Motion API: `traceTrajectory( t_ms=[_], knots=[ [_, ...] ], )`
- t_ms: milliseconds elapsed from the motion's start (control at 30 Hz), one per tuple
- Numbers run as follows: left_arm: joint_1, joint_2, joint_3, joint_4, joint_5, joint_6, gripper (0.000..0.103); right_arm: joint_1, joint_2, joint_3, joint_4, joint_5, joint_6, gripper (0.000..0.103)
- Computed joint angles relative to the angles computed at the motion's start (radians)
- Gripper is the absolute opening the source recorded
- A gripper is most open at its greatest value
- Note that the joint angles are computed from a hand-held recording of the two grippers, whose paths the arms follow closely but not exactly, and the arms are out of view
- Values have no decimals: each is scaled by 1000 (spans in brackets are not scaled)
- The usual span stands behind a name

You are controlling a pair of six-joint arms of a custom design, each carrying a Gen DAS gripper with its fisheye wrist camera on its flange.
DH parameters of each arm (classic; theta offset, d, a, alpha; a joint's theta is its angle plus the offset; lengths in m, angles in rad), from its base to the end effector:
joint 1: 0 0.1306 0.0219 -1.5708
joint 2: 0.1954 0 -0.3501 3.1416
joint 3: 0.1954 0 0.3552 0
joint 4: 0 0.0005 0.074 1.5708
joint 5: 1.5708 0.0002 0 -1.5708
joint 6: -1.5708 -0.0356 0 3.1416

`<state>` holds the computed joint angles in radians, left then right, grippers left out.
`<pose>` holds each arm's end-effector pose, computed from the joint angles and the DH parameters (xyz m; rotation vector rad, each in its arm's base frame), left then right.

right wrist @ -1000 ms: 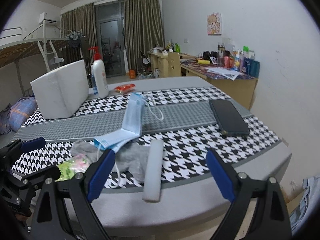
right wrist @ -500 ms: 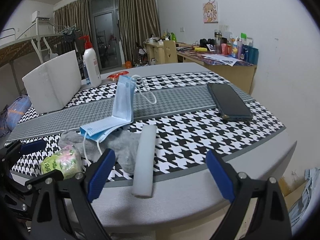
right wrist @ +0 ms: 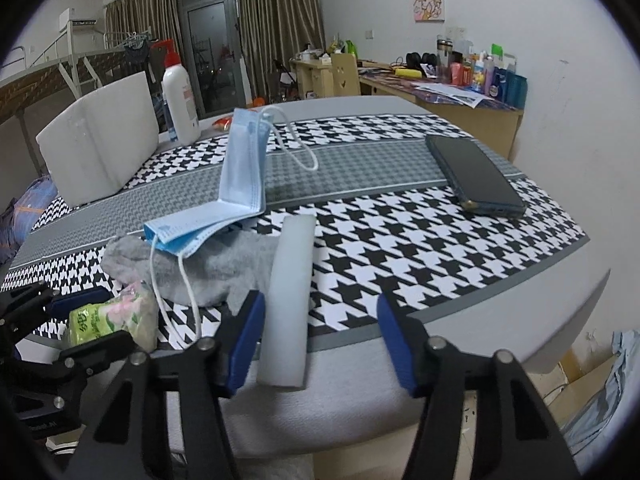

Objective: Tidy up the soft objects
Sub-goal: 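Close the left tool on the green tissue pack while right closes on the white roller, then lift the green tissue pack with the left tool while right lifts the white roller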

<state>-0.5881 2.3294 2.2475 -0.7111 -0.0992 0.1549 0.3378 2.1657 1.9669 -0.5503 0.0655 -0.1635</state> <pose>0.6158 -0.4070 0.2259 0.4626 2.3266 -0.2431 0.6604 0.2290 0.2321 -0.1692 2.3184 0.1774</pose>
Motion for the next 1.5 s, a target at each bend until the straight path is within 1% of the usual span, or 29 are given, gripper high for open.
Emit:
traceTrajectory(
  t_ms=[67, 133, 200, 300, 333, 433, 600, 667, 767, 1033, 1200, 1500],
  knots=[
    [2, -4, -7, 4, 6, 4, 48, 2, 4, 5, -5, -3, 2, 57],
    [4, -8, -12, 7, 14, 8, 47, 4, 6, 9, -11, -17, 10, 47],
    [6, -12, -19, 10, 18, 13, 46, 5, 5, 11, -17, -28, 18, 41],
    [6, -19, -32, 18, 21, 17, 45, 2, 5, 17, -32, -45, 16, 25],
    [5, -22, -37, 22, 22, 15, 45, 2, 1, 14, -32, -44, 15, 22],
    [5, -24, -40, 24, 24, 13, 45, -2, -13, 0, -28, -32, 5, 20],
    [6, -28, -47, 31, 38, 25, 42, -26, -34, -24, 0, -67, -45, 20],
    [8, -32, -55, 39, 45, 32, 41, -30, -30, -16, -5, -56, -62, 20],
    [8, -43, -71, 54, 43, 37, 39, -27, -30, -10, -3, -48, -57, 19],
    [10, -91, -136, 108, 26, 35, 38, -17, -62, -43, 33, -43, -47, 19],
    [14, -122, -175, 141, 11, 40, 38, -8, -87, -71, 67, -45, -35, 19],
    [25, -180, -232, 202, -22, 55, 38, 4, -103, -70, 91, -62, -21, 19]
  ],
)
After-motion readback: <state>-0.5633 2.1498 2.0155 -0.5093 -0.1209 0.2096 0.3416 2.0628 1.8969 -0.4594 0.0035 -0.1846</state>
